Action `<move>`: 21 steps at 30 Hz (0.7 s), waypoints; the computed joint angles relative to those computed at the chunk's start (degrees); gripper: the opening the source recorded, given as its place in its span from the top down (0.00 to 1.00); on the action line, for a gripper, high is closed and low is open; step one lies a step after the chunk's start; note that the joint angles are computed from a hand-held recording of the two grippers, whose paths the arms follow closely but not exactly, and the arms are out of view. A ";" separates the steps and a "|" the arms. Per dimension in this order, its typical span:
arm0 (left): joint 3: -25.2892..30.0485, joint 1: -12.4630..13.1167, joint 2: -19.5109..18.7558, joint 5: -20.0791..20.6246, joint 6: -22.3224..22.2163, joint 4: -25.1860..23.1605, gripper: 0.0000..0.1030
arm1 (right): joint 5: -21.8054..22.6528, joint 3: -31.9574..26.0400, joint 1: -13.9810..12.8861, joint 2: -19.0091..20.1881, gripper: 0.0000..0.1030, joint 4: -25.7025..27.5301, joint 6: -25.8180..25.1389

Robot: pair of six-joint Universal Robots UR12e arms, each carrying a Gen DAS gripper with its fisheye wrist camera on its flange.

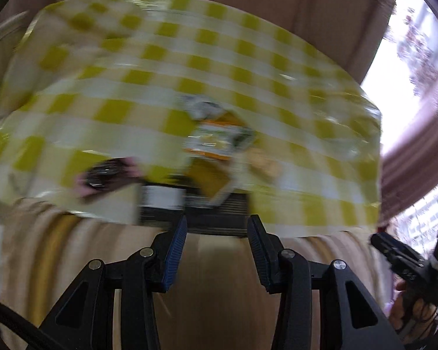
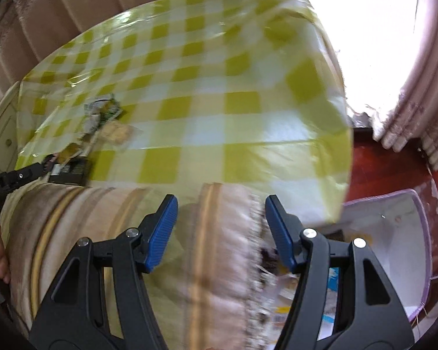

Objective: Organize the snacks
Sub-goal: 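Move both tools back over the remaining snacks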

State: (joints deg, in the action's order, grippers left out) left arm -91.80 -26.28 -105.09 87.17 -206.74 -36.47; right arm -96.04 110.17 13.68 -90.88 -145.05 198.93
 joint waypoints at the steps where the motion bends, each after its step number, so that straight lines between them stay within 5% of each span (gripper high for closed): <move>1: -0.52 0.41 0.40 0.85 -0.13 -0.25 0.57 | 0.12 -0.43 0.25 0.41 0.36 0.12 -0.50; 11: -0.31 2.77 0.43 5.61 5.17 -6.73 0.56 | -1.39 -5.10 3.33 4.70 0.36 1.87 -6.08; 14: 0.94 3.11 -0.39 5.91 7.35 -9.32 0.46 | -1.73 -6.20 3.92 5.80 0.36 2.41 -7.62; 21: 4.69 3.01 -3.22 10.36 12.75 -13.95 0.43 | -1.30 -8.87 4.41 8.31 0.32 3.92 -10.02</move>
State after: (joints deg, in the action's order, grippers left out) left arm -87.12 -23.27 -108.31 97.53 -193.99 -50.43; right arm -97.34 101.30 18.09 -82.57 -141.14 188.91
